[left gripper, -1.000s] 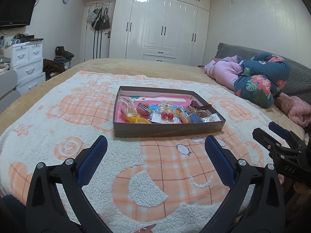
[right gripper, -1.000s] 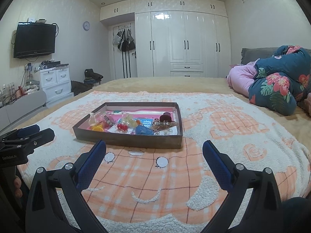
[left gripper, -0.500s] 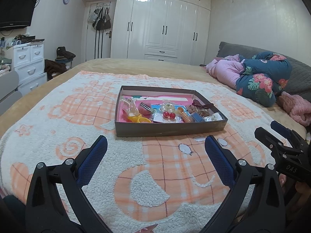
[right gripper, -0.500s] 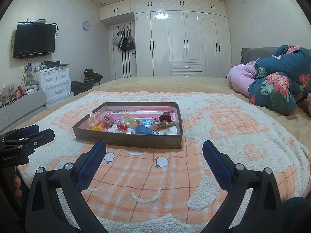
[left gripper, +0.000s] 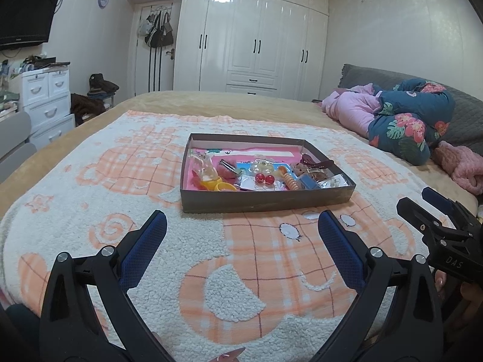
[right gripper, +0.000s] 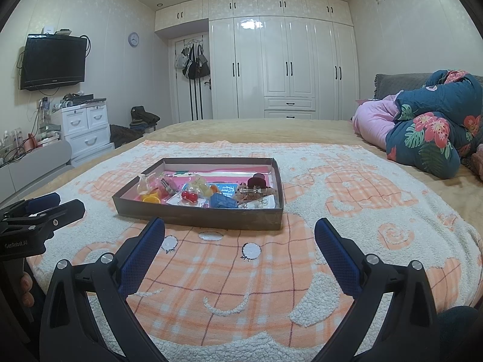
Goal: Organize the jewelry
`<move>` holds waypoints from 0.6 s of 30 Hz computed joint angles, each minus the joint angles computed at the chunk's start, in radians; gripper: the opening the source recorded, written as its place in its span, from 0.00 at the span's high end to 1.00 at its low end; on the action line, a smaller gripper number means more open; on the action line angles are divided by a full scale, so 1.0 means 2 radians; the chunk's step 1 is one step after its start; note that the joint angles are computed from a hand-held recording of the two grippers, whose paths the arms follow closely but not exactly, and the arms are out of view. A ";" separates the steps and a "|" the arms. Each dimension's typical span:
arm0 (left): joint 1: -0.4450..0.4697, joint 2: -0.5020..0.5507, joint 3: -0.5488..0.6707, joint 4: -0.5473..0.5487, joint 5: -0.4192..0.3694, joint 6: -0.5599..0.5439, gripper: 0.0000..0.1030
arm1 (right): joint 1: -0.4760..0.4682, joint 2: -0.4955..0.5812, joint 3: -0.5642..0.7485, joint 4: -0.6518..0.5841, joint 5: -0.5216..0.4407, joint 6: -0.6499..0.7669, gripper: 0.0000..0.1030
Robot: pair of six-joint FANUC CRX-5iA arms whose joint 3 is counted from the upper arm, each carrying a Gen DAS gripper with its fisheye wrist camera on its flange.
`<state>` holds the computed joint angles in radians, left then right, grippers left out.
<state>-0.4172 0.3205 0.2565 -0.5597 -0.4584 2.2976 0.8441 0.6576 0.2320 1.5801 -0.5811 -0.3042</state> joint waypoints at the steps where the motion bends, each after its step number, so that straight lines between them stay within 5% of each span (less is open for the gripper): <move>1: 0.000 0.000 0.000 0.000 0.000 0.000 0.11 | -0.001 0.000 -0.001 0.002 0.001 -0.002 0.06; 18: -0.001 0.000 0.001 0.002 -0.001 0.000 0.11 | -0.001 0.000 -0.001 -0.001 0.001 0.000 0.06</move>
<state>-0.4182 0.3213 0.2578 -0.5559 -0.4611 2.2973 0.8431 0.6567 0.2301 1.5786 -0.5788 -0.3032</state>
